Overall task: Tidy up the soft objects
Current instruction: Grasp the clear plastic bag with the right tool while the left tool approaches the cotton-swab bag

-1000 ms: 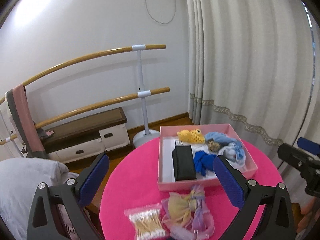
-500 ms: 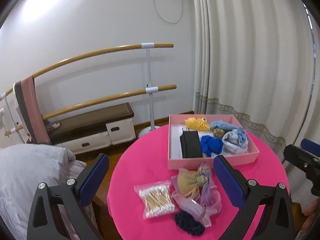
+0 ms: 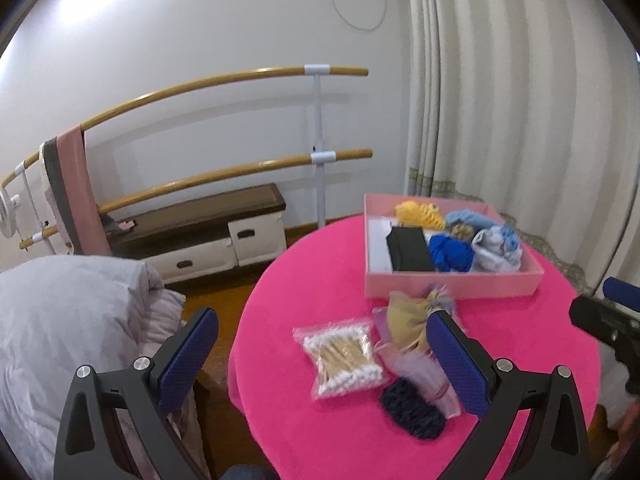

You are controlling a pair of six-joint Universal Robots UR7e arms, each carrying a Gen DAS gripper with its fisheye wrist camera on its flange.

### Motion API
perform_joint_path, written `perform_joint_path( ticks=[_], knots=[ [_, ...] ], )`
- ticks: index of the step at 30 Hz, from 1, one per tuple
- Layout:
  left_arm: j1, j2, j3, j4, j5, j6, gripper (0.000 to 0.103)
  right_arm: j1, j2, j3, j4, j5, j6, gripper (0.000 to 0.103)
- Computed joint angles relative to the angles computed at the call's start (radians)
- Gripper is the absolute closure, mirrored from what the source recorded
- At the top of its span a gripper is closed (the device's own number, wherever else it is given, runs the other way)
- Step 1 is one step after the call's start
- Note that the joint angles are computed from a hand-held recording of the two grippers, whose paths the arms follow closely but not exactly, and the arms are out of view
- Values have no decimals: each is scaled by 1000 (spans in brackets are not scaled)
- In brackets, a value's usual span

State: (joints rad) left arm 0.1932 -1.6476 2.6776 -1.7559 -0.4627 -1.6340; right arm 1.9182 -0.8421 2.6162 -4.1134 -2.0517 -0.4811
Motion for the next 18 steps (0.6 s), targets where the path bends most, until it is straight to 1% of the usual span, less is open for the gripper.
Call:
perform_joint_path(
  ticks=[2, 4, 8, 10, 11, 12, 14, 15, 18],
  knots=[
    [20, 14, 6, -23, -4, 14, 0, -8, 23, -1, 13, 10, -11, 1],
    [52, 35, 18, -84, -9, 49, 0, -18, 51, -4, 19, 18, -24, 2],
    [123, 78, 38, -235, -2, 145, 0, -38, 88, -10, 39, 38, -43, 11],
    [162, 109, 44, -331, 4, 213, 1, -46, 100, -13, 44, 44, -48, 15],
    [180, 121, 46, -376, 7, 245, 1, -49, 103, -14, 50, 46, -51, 20],
    [204, 147, 49, -445, 10, 288, 1, -53, 103, -15, 57, 50, -54, 24],
    [244, 185, 55, -561, 15, 366, 1, -58, 106, -19, 74, 56, -64, 28],
    [271, 218, 53, -630, 16, 411, 1, -61, 109, -21, 85, 59, -71, 32],
    [329, 298, 53, -806, 14, 525, 1, -67, 114, -29, 118, 70, -89, 38]
  ],
)
